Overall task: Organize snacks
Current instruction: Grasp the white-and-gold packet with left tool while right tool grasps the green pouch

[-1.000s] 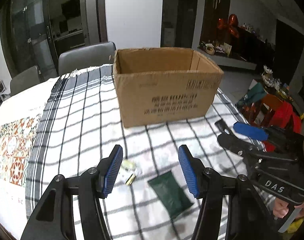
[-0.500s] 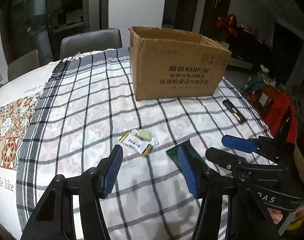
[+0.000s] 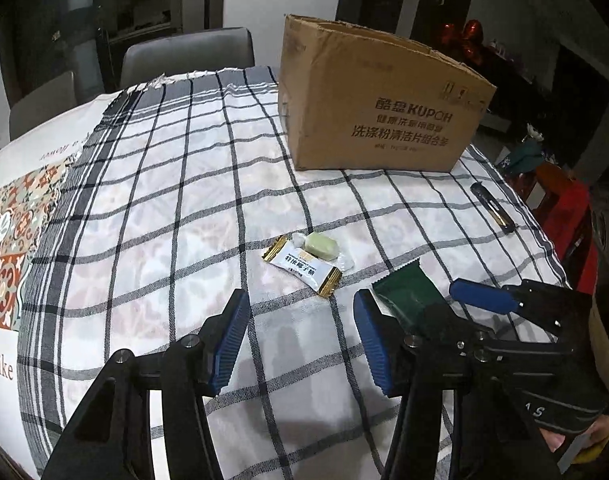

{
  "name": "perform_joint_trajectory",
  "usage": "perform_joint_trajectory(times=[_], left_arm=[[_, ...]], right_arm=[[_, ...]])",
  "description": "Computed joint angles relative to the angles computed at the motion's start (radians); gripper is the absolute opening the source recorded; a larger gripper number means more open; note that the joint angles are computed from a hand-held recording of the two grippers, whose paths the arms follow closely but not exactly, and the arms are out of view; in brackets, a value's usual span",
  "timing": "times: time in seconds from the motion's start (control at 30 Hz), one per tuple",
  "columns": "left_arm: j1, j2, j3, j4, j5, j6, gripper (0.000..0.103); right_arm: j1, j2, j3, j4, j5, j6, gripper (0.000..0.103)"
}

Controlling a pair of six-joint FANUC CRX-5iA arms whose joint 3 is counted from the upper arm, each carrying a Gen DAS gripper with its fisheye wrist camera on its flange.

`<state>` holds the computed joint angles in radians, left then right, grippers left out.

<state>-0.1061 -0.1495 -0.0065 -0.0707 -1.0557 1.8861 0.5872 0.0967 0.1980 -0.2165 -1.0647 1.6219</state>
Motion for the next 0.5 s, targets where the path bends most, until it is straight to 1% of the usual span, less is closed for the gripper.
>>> perform_joint_trajectory(times=[0.1, 0.27, 0.5], left_arm=[[0.009, 0.013, -0.003, 0.016, 0.003, -0.004, 0.053], [0.029, 0.043, -0.003, 0.059, 0.005, -0.037, 0.052], [0.038, 0.093, 0.026, 0.067, 0.004, -0.047, 0.052]], right_arm=[[0.005, 0.015, 0.009, 0.005, -0.014, 0.005, 0.045], [0.038, 0.011, -0.021, 0.075, 0.019, -0.009, 0.045], [0.058, 0.019, -0.031, 0.125, 0.041, -0.027, 0.045]])
